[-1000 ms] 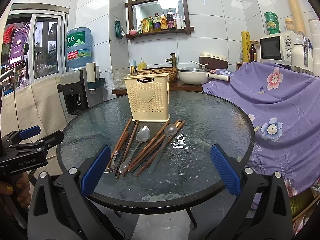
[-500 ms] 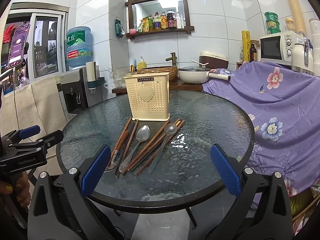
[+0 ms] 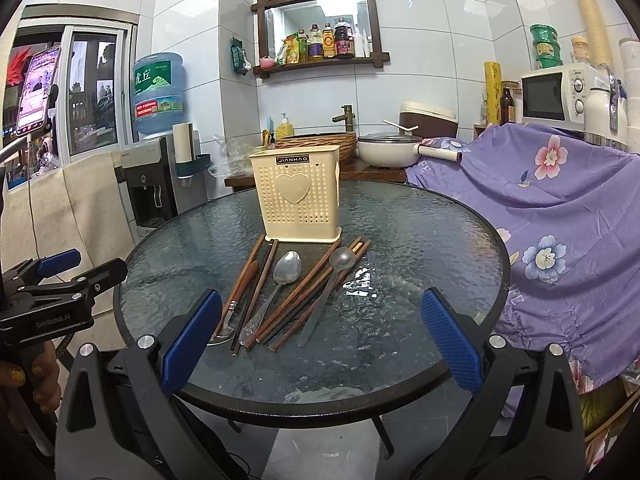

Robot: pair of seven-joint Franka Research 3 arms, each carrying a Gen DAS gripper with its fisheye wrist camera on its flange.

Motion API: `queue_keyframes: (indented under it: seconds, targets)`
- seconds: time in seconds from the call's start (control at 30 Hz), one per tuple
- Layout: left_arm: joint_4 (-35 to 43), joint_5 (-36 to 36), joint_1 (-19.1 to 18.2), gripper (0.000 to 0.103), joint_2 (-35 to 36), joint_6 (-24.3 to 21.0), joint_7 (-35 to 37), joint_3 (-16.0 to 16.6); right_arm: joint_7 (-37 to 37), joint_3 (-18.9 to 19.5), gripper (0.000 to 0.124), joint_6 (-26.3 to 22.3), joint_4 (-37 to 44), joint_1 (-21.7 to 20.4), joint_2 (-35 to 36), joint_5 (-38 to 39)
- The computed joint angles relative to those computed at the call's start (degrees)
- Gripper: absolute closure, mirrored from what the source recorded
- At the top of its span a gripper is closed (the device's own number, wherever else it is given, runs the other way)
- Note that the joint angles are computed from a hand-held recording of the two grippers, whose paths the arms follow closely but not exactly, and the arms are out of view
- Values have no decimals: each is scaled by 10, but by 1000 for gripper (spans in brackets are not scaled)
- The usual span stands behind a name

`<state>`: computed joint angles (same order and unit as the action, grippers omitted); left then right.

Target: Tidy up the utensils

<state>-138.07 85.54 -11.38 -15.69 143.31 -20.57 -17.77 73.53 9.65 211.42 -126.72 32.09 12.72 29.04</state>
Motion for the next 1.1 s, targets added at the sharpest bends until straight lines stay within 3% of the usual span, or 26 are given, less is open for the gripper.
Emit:
queue_keyframes:
  seconds: [1.1]
  targets:
    - [-5, 7, 2, 6, 0, 6, -7, 3, -1, -1, 26, -6, 2, 2, 0, 4]
